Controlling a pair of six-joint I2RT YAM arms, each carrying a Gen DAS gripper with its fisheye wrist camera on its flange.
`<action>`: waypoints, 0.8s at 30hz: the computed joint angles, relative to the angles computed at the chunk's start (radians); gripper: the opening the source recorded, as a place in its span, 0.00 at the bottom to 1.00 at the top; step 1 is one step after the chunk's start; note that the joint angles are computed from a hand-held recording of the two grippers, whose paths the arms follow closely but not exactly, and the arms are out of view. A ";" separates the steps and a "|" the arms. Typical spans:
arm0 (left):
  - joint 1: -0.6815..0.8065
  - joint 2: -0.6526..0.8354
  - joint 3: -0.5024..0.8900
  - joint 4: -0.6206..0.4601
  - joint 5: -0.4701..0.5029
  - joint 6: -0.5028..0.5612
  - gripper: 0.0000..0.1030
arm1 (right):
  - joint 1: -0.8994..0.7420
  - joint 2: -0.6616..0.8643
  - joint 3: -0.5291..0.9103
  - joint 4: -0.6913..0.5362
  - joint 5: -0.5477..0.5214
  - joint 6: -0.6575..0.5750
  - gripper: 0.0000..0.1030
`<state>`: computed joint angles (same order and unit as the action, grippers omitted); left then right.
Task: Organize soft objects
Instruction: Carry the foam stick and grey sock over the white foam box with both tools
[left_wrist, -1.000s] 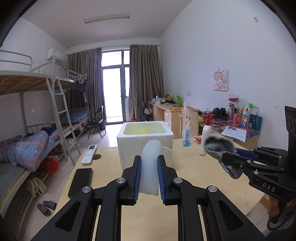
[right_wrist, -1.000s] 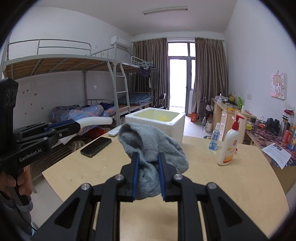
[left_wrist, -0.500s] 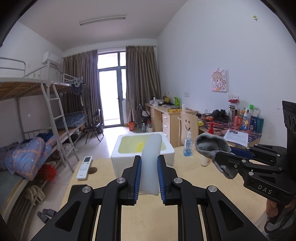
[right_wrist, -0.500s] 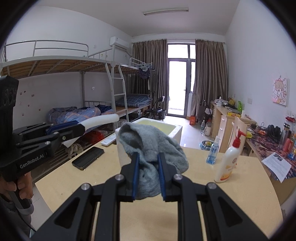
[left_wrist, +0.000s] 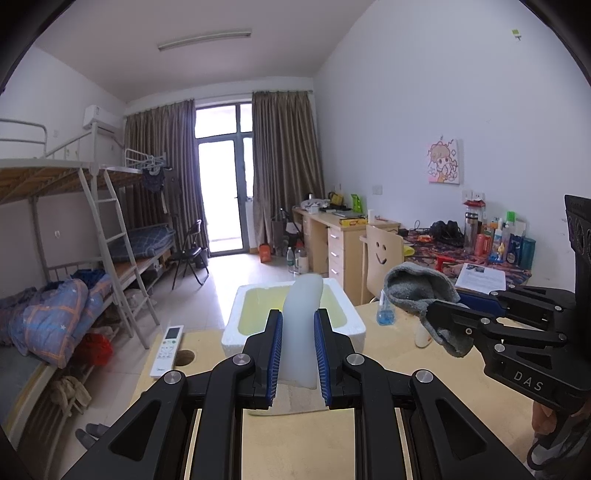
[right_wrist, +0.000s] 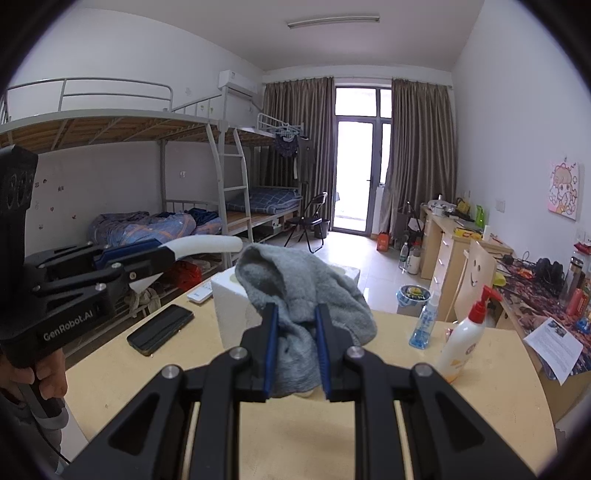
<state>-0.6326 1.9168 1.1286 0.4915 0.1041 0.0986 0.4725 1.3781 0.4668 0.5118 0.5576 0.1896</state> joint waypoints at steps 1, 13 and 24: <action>0.003 0.004 0.001 0.006 0.003 0.002 0.18 | -0.008 0.006 0.008 0.005 -0.005 -0.002 0.22; 0.023 0.164 0.239 -0.079 0.014 -0.009 0.18 | -0.137 0.163 0.172 -0.043 -0.118 -0.026 0.22; 0.029 0.291 0.461 -0.205 -0.008 -0.036 0.18 | -0.217 0.277 0.291 -0.060 -0.209 -0.053 0.22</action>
<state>-0.6034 2.2080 1.5894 0.2866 0.0958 0.0630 0.2552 1.6548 0.7575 0.4515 0.3483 0.1369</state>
